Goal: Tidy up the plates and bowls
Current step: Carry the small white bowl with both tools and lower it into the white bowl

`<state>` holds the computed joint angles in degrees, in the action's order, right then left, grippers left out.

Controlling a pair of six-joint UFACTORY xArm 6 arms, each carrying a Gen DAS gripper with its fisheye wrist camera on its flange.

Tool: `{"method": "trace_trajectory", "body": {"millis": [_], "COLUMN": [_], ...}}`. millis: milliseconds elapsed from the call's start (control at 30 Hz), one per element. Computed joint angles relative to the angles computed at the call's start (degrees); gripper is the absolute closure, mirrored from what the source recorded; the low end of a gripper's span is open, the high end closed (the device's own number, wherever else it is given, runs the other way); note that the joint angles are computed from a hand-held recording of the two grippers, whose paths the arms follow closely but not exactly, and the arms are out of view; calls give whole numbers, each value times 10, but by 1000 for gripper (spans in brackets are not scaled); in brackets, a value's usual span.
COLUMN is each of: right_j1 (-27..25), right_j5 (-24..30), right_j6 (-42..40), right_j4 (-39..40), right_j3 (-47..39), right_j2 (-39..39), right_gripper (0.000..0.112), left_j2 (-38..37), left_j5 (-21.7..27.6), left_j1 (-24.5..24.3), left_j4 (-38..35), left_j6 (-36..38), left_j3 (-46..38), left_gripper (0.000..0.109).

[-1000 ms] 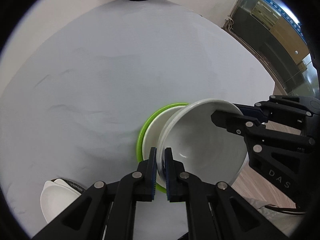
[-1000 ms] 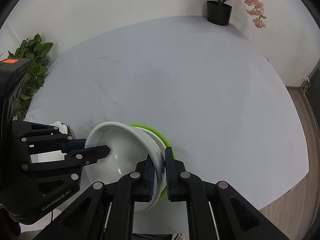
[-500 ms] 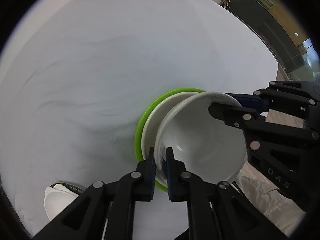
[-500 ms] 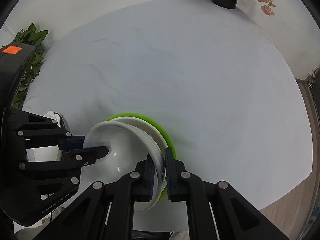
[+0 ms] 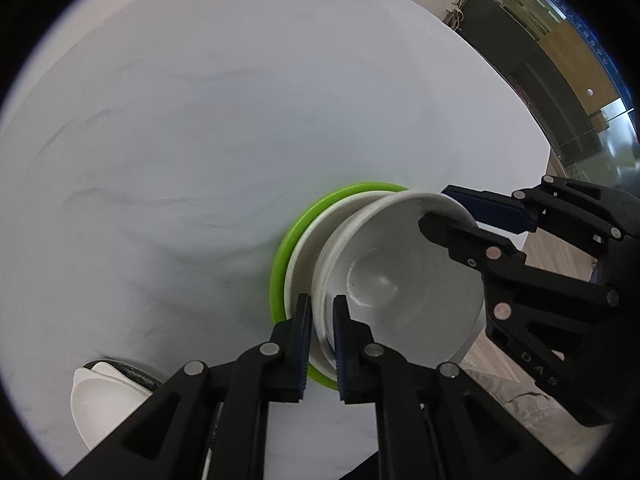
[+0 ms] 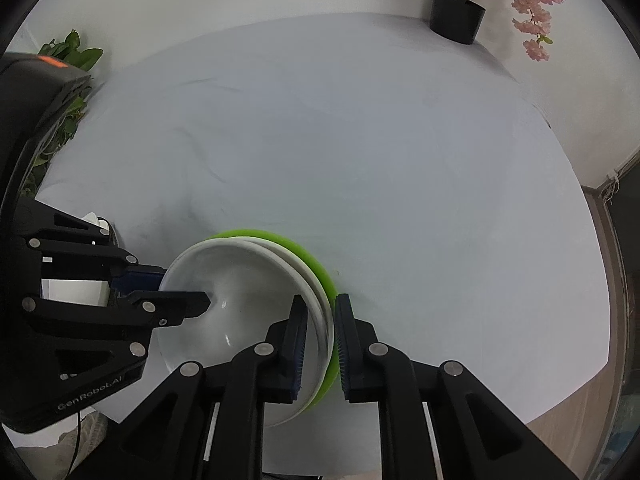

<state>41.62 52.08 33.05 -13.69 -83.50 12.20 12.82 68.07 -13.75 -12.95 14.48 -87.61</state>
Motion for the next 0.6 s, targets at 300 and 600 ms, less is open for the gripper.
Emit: {"method": "trace_trajectory", "body": {"millis": [300, 600], "right_j1": [-4, 2], "right_j5": [-76, -80], "right_j6": [-1, -16], "right_j4": [-11, -23], "right_j3": [77, 63], "right_j2": [-54, -27], "right_gripper": [100, 106], "left_j2": [-27, -61], "left_j5": [-27, -60], "left_j1": [8, 20], "left_j4": [-16, -29], "left_j6": [7, 9], "left_j3": [37, 75], "left_gripper": [97, 93]}}
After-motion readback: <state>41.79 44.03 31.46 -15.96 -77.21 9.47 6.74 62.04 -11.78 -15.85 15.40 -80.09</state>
